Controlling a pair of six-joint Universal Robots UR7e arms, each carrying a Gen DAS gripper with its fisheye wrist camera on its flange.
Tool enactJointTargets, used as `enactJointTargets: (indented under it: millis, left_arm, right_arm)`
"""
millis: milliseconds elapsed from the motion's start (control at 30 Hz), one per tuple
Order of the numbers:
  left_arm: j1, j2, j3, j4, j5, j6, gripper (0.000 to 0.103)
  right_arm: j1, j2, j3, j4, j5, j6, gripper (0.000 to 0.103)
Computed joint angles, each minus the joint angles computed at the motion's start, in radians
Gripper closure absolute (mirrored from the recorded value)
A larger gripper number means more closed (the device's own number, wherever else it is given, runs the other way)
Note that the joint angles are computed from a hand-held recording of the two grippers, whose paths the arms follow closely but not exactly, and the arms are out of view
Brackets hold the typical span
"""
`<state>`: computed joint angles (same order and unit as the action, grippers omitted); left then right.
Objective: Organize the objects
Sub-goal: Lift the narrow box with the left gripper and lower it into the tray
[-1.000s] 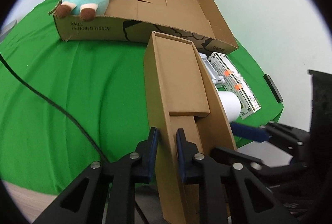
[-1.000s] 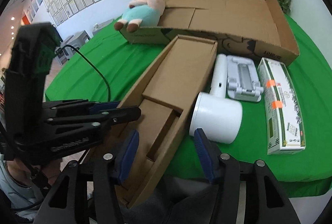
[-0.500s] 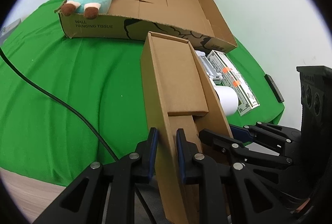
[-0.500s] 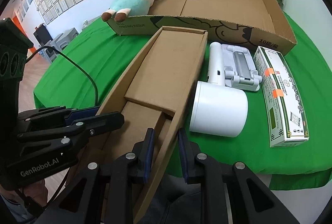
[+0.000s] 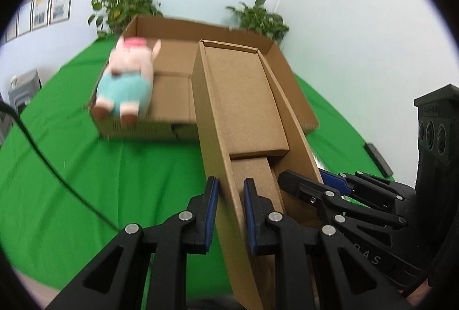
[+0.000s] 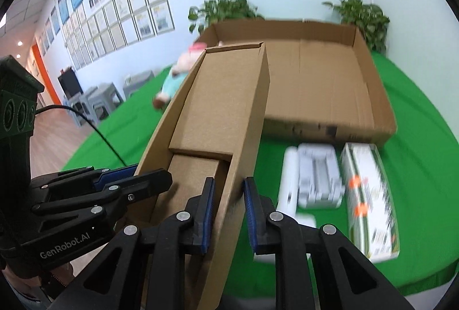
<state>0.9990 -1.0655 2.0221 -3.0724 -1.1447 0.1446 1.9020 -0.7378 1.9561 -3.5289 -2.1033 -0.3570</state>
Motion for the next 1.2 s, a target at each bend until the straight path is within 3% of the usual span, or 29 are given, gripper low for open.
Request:
enactJointTargets:
  millis: [467,667,1200]
  left_arm:
    - [0.015,0.134,-0.261,0.007,-0.032,0.126,0.086]
    - [0.034,0.184,-0.35,0.033,-0.028,0.137,0.086]
    - [0.104,0.328,-0.627,0.171,-0.018,0.161,0.086]
  right_arm:
    - [0.004,0.043,-0.246,0.035,0.01,-0.1,0.087]
    - [-0.008,0.088,-0.386,0.144,0.009,-0.11,0.087]
    - [-0.059,0.334,-0.92,0.493,0.032,-0.13,0.087]
